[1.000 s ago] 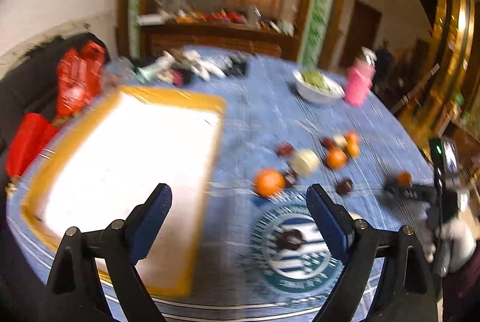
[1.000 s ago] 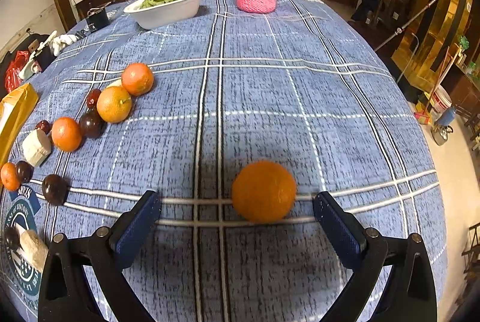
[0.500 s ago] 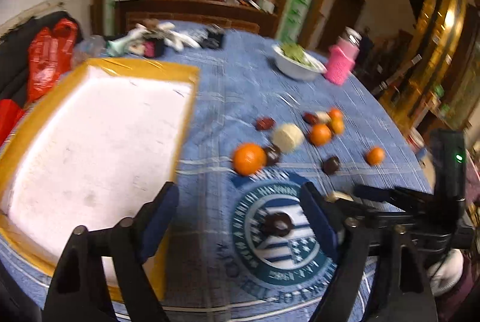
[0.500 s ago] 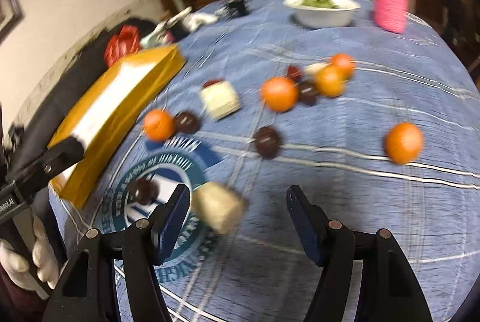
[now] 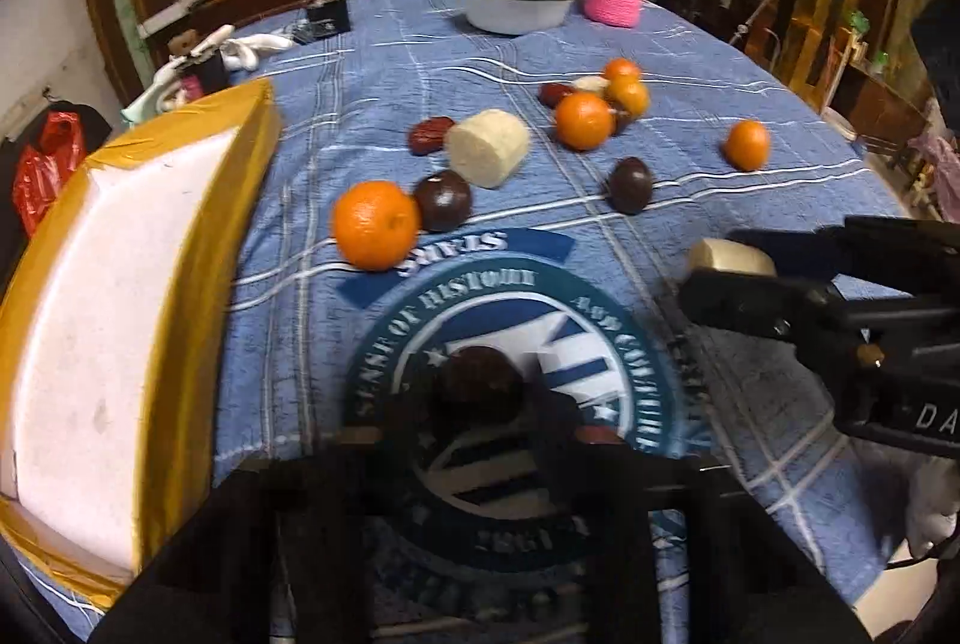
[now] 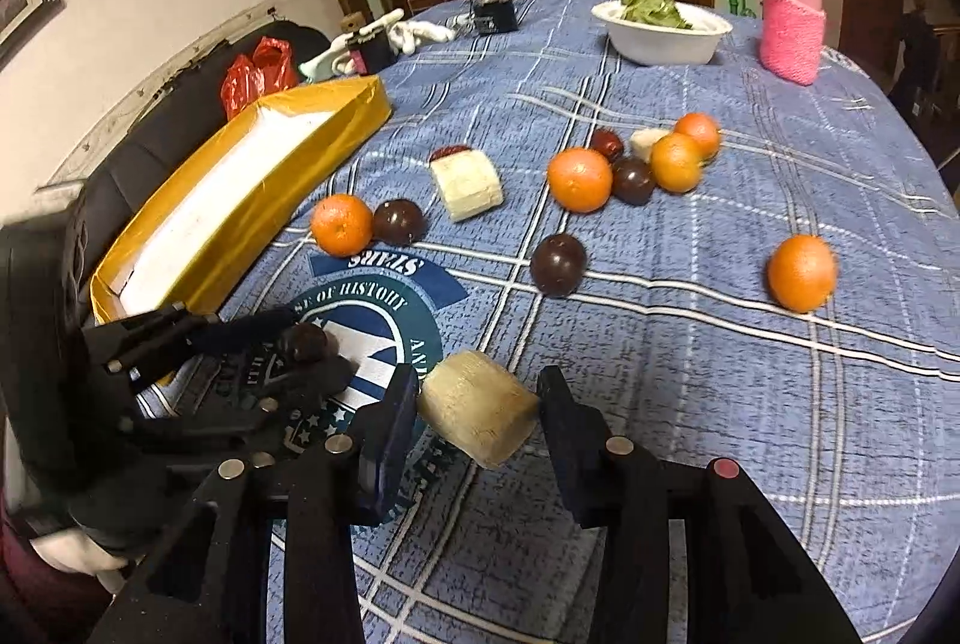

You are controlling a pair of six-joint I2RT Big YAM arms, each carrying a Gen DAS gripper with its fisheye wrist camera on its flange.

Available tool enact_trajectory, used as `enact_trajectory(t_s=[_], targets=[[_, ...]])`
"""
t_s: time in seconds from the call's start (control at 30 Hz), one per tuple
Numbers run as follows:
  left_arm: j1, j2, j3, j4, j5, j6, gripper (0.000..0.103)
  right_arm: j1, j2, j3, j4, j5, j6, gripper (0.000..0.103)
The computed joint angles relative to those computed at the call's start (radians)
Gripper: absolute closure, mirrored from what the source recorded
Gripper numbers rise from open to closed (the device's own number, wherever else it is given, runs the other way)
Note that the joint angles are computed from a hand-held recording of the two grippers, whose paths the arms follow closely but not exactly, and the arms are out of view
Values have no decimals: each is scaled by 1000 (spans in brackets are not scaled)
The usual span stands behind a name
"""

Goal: Organize fruits
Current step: 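Carry plum and cube over the white tray and open both tools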

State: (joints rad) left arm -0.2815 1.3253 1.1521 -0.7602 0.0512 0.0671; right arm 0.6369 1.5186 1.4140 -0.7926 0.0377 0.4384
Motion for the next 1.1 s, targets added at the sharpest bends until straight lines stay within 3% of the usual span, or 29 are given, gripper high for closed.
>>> enact_trajectory(t_s=[0.17, 0.33, 0.47, 0.57, 0.77, 0.8, 0.9, 1.0, 1.1], targets=[[100, -66, -5, 35, 127, -81, 78, 23, -3, 44, -17, 1, 0, 58], [264, -101, 20, 51, 155, -150, 77, 56, 49, 167, -37, -67, -18, 58], [378, -94, 25, 57, 106, -176, 77, 97, 164, 328, -50, -143, -21, 57], [454, -65, 31, 63, 68, -194, 77, 137, 260, 451, -83, -147, -43, 57], [553, -25, 46, 37, 127, -209, 76, 197, 503, 773, -237, -137, -94, 57], [565, -20, 47, 34, 141, -212, 73, 203, 538, 818, -263, -144, -95, 57], [587, -15, 45, 41, 158, -228, 47, 216, 611, 905, -305, -146, -92, 56], [606, -30, 39, 54, 169, -247, 39, 225, 636, 932, -317, -144, -97, 44], [614, -54, 30, 64, 176, -260, 35, 218, 582, 854, -256, -147, -82, 38]])
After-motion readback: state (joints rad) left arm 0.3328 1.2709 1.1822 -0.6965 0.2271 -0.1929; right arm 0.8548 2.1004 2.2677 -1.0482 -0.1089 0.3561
